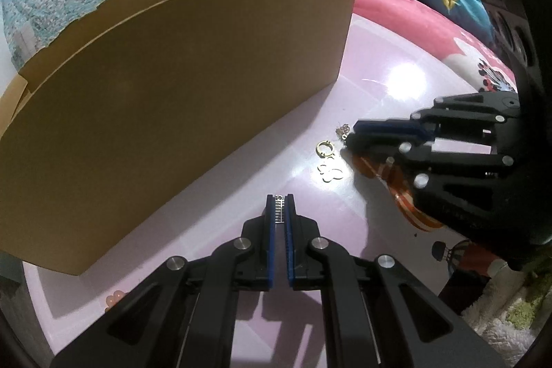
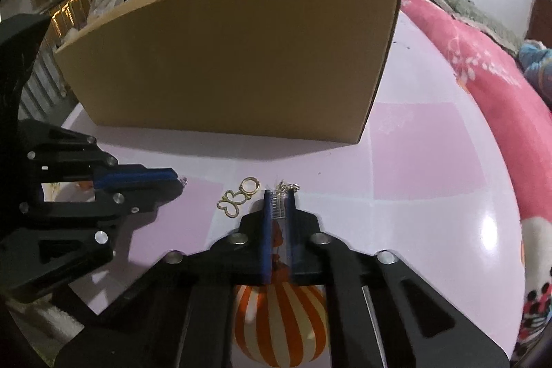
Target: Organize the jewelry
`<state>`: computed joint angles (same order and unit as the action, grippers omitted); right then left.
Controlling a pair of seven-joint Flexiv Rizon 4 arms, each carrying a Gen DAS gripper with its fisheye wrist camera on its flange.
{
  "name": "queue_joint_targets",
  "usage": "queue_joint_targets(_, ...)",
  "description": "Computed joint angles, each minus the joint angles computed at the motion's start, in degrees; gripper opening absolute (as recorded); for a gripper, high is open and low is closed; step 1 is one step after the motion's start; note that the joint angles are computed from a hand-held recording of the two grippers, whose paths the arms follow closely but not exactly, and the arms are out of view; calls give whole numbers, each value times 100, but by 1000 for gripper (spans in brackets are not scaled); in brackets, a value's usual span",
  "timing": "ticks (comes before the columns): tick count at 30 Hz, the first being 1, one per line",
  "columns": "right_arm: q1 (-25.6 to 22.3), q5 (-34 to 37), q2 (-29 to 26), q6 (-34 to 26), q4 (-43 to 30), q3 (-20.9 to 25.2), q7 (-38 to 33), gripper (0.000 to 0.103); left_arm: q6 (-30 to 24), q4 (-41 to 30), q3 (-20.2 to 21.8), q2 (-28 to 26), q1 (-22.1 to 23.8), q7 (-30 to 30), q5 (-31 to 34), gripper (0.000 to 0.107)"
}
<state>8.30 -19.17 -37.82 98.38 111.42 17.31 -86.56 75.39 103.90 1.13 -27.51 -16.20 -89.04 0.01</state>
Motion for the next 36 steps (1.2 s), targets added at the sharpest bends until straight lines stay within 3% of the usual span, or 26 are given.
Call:
queue_joint_targets(2, -274, -12, -45, -63, -37, 295, -31, 0, 29, 13, -2, -1, -1, -16, -3, 5)
queue_joint_targets(14, -624, -12, -28, -88, -22, 680, -86, 3, 135, 123, -9, 42, 18, -11, -24, 5)
queue_joint_targets(17, -294, 3, 0, 72, 0, 317, -93, 16, 136, 124, -7, 44, 12, -27, -36, 5)
queue_joint_targets(20, 115, 29, 35, 190, 20, -114, -31, 16, 148, 150, -3, 61, 16, -24, -34, 5)
queue_joint_targets(24, 320, -9, 29, 109, -18, -342, 13, 16, 146, 156, -14, 66, 26, -8, -45, 5)
queue_joint_targets(28, 387, -106, 55, 21, 12, -438, -124, 16, 147, 173, -21, 79, 38, 2, -59, 5)
queue_joint_targets(30, 307, -101, 40, -50, -27, -348, -147, 13, 147, 174, -18, 80, 34, -1, -58, 5)
queue_joint_targets(31, 264, -99, 29, -79, -48, -300, -166, 6, 148, 176, -15, 83, 34, 3, -53, 5)
queue_joint_targets(36, 48, -23, -28, -144, -121, -52, -235, 5, 171, 196, -34, 88, 51, 33, -68, 5)
